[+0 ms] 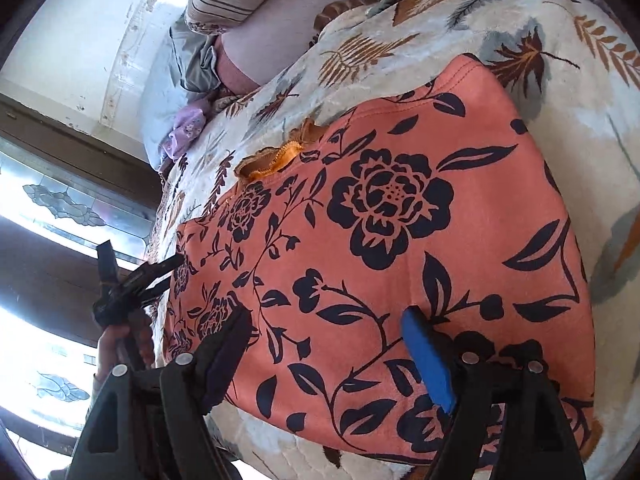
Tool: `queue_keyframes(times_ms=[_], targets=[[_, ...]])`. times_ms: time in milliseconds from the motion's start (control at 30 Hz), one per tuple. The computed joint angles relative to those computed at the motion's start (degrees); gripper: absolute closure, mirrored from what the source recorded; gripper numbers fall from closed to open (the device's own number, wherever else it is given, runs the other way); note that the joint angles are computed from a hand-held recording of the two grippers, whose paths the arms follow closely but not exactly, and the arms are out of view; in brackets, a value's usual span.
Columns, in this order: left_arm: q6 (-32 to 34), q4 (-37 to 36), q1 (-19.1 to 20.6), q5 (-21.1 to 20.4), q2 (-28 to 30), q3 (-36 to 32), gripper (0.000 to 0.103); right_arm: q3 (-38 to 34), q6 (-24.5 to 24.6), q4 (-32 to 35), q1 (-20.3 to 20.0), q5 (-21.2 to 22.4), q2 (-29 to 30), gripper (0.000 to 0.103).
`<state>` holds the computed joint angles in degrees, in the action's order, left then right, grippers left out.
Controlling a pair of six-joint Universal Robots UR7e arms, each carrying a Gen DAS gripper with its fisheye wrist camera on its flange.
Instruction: Fold small clothes
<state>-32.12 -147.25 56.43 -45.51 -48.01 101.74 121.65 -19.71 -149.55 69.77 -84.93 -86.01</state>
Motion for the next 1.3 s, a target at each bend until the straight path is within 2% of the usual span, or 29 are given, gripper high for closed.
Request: queue_keyframes(times_ms=[33, 67, 167, 300, 467, 567, 667, 767, 800, 867, 900, 967, 1033, 1167, 1300], targets=[[-0.88, -0.95, 0.97, -1.03, -0.01, -0.75, 0.032, -0.01, 0.04, 0.13, -0.32, 0.55, -0.04, 0.023], [-1.17, -2.34, 1.35, -0.66, 0.06, -1.02, 0.036, -0.11, 0.01, 0.66, -0.59, 0.86, -0.20, 0.023], [-2.88, -1.21, 1.50, 1.76, 0.08, -2.17, 0.036, -0.26, -0.55, 1.52, -1.25, 1.92, -0.29, 0.023], [-2.69, -3.11, 0.32, 3.12, -1.17, 0.54, 0.036, -0.21, 0.07, 1.35, -1.45, 2.20, -0.24, 0.023], [-1.70, -11.75, -4.72, 4.12, -6.44, 9.81, 0.035, 1.70, 1.37, -0.63, -0.75, 1.40, -2.87, 0.023], [-0.53, -15.58, -9.46, 4.87, -8.97, 15.75, 0.028, 4.80, 0.69, -0.81, -1.66, 4.02, -6.98, 0.023], [-0.24, -16.29, -13.17, 4.22, -9.78, 19.58, 0.026, 8.11, 0.14, -0.27, -3.64, 5.80, -11.19, 0.023], [-1.31, -15.42, -15.17, 3.79, -9.13, 22.39, 0.022, 10.71, -0.01, 0.89, -7.18, 8.16, -14.51, 0.023], [-2.81, -13.00, -15.04, 3.92, -8.46, 22.40, 0.022, 11.32, 0.49, 0.33, -8.36, 8.08, -15.08, 0.023], [-5.44, -5.00, -13.30, 3.57, -6.65, 20.93, 0.022, 12.31, 2.28, -4.09, -10.22, 4.33, -15.17, 0.023], [-4.66, -4.23, -13.79, 5.27, -6.09, 20.94, 0.022, 12.48, 4.44, -4.09, -12.09, 5.41, -15.87, 0.023], [-5.66, -2.42, -15.50, 6.76, -6.72, 21.27, 0.022, 12.83, 6.33, -1.31, -15.80, 11.80, -18.45, 0.023], [-6.70, -4.35, -16.98, 6.70, -8.11, 22.38, 0.022, 13.69, 4.56, -1.70, -16.41, 12.42, -21.01, 0.023], [-6.33, -8.55, -19.36, 9.91, -8.74, 24.09, 0.018, 15.07, 2.49, 1.77, -18.63, 16.10, -24.82, 0.023], [-10.24, -3.11, -17.96, 7.04, -8.13, 22.21, 0.018, 16.63, 3.49, 3.19, -19.47, 17.29, -25.02, 0.023]])
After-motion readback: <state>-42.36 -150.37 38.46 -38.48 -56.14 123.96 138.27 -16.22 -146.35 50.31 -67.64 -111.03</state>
